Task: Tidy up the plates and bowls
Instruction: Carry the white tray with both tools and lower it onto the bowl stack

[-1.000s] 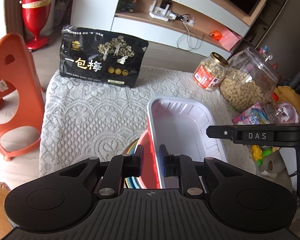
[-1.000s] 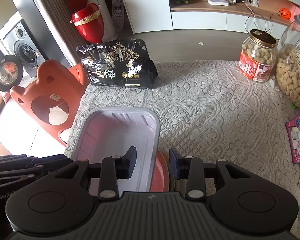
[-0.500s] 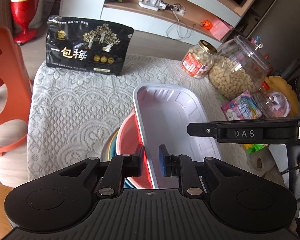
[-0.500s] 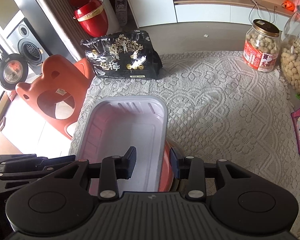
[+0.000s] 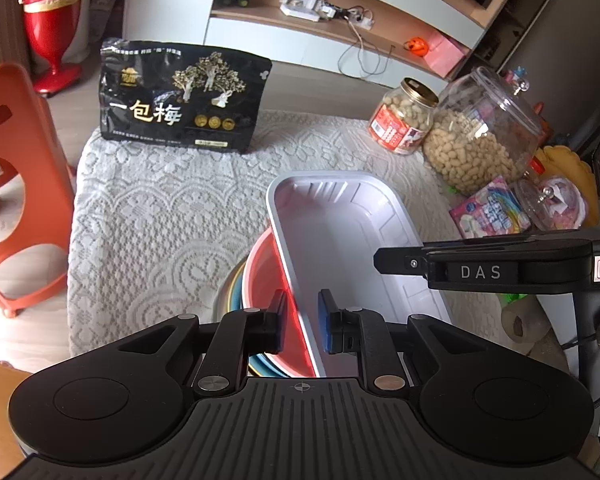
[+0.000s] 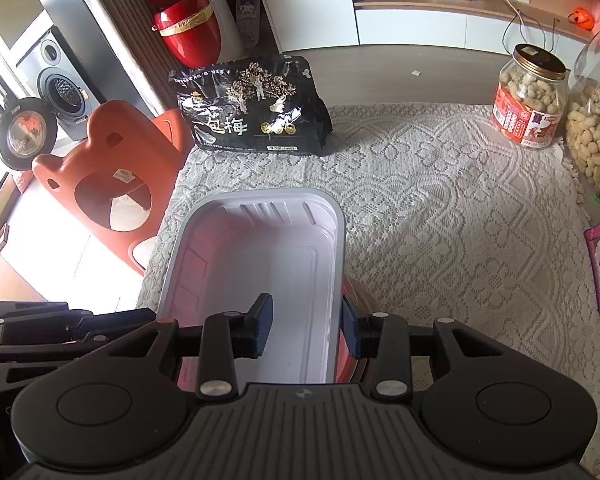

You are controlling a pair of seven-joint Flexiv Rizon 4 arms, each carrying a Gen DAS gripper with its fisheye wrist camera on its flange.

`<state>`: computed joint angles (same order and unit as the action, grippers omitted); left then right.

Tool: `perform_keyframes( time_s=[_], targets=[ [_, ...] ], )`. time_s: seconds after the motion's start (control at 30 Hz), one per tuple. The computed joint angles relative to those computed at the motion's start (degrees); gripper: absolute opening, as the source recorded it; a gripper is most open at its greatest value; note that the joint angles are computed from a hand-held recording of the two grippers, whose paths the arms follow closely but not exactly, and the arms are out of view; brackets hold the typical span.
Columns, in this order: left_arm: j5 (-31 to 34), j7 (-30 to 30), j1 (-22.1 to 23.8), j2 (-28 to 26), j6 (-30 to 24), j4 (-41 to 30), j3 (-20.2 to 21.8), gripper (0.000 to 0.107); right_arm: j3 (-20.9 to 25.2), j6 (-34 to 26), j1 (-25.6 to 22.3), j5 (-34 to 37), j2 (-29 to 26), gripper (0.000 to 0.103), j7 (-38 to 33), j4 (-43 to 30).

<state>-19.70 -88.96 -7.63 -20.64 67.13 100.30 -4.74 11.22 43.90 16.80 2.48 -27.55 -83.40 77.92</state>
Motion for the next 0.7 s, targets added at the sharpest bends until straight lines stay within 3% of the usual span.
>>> perform_keyframes(
  time_s=[0.37, 0.7],
  targets=[
    [2.9, -3.1, -0.8, 0.4, 2.0, 0.1, 1.2, 0.019, -0.2, 1.3, -0.2, -0.4, 0.9, 0.037, 0.2, 1.6],
    [1.4, -1.5, -0.2, 0.4, 0.6, 0.3, 0.0, 0.019, 0.5, 0.5, -0.5, 0.7, 1.2, 0.037, -0.8, 1.4]
  ],
)
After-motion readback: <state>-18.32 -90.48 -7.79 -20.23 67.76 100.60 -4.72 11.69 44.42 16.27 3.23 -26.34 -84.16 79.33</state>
